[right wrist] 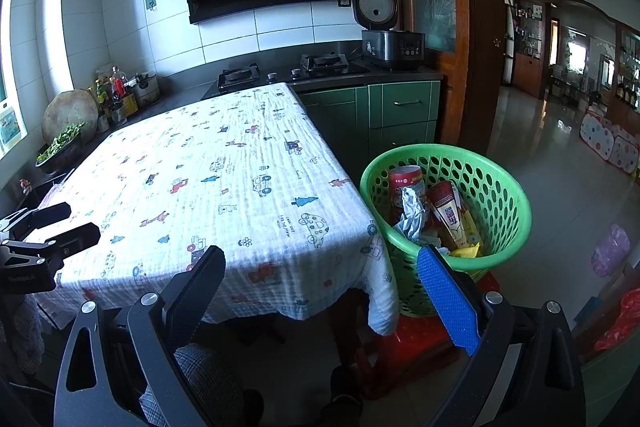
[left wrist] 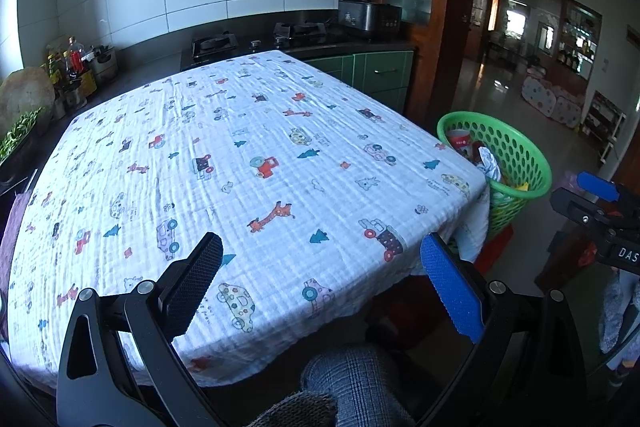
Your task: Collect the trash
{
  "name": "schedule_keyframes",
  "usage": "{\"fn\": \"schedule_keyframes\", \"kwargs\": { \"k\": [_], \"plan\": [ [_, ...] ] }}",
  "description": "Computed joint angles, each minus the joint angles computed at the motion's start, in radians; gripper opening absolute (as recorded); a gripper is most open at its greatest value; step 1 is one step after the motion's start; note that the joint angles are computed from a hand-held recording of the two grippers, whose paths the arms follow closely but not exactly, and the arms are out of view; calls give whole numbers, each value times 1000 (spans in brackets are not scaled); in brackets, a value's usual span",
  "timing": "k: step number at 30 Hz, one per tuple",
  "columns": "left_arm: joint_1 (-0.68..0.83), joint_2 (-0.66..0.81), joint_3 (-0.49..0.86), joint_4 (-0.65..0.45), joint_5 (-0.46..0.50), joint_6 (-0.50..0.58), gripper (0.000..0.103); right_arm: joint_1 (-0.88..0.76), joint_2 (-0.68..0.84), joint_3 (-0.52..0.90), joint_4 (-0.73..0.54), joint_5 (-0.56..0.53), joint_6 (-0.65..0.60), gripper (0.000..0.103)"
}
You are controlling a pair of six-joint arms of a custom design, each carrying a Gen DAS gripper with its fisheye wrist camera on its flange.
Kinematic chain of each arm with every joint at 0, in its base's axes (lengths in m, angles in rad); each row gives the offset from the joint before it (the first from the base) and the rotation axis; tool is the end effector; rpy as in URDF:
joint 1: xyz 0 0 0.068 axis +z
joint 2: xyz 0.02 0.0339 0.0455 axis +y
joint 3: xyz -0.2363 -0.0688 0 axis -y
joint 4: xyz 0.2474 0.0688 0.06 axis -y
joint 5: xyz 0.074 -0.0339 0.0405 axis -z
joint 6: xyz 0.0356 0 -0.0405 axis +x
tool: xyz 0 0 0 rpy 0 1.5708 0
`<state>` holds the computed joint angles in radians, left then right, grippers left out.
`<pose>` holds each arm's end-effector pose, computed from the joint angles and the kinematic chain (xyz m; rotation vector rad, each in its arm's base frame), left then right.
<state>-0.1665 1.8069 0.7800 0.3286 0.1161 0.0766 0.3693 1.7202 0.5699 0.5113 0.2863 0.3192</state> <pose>0.3330 -0.0602 0.0923 0.3361 2.2447 -0.1793 0.2813 0.0981 0.0813 0.1031 2.1784 0.0740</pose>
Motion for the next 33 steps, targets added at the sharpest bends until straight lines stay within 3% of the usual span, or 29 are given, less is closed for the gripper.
{"fn": "schedule_keyframes", "kwargs": {
  "k": [33],
  "plan": [
    [-6,-24,-32,39,-28,-15,98,8,2,-5,28,8,0,94]
  ]
}}
